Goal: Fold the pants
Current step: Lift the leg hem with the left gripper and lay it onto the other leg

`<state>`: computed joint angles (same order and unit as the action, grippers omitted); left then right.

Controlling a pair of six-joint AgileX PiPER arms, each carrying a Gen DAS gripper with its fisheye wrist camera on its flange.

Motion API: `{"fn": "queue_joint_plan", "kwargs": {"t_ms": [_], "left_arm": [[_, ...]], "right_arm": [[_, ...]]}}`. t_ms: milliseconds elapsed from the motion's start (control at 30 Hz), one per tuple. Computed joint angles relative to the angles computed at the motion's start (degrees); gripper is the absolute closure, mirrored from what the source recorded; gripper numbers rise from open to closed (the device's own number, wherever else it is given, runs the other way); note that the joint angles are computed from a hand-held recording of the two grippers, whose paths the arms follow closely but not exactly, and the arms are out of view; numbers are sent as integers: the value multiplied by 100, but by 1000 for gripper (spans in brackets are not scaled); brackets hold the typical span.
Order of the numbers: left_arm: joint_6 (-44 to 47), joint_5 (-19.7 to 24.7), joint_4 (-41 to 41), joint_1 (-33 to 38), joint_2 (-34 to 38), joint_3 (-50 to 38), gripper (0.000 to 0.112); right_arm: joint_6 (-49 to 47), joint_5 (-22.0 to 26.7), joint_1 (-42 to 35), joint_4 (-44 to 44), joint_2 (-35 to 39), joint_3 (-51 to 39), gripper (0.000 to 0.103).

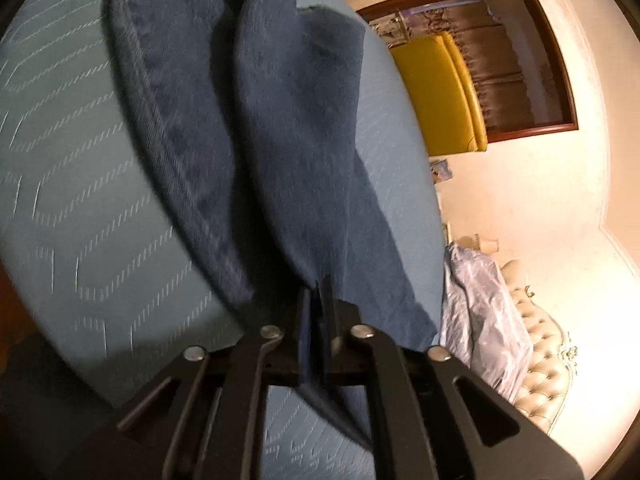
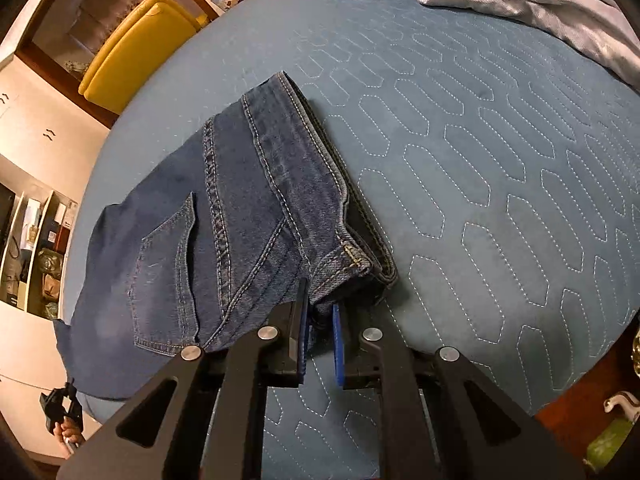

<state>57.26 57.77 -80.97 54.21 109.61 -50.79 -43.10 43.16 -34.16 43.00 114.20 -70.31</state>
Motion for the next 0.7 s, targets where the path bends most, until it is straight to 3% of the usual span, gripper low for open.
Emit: {"fn": "queue_joint_plan", "kwargs": {"t_ms": [233, 533, 567, 600, 700], "left_arm": [[-543, 143, 69, 313, 850, -1370, 95], [-2541, 109, 979, 448, 2253, -4203, 89], [-2794, 101, 1184, 409, 2352, -4479, 91], [-3070, 46, 1456, 336, 2396, -4756, 106], [-3929, 136, 2609, -84, 2400, -5825, 110]], "right_arm": [[106, -138, 17, -146, -43, 138, 96], [544, -279, 217, -460, -52, 99, 96], [576, -279, 235, -469, -59, 98, 96], [566, -276, 243, -440, -45, 91, 96], [430, -224, 193, -301, 8, 65, 96]]}}
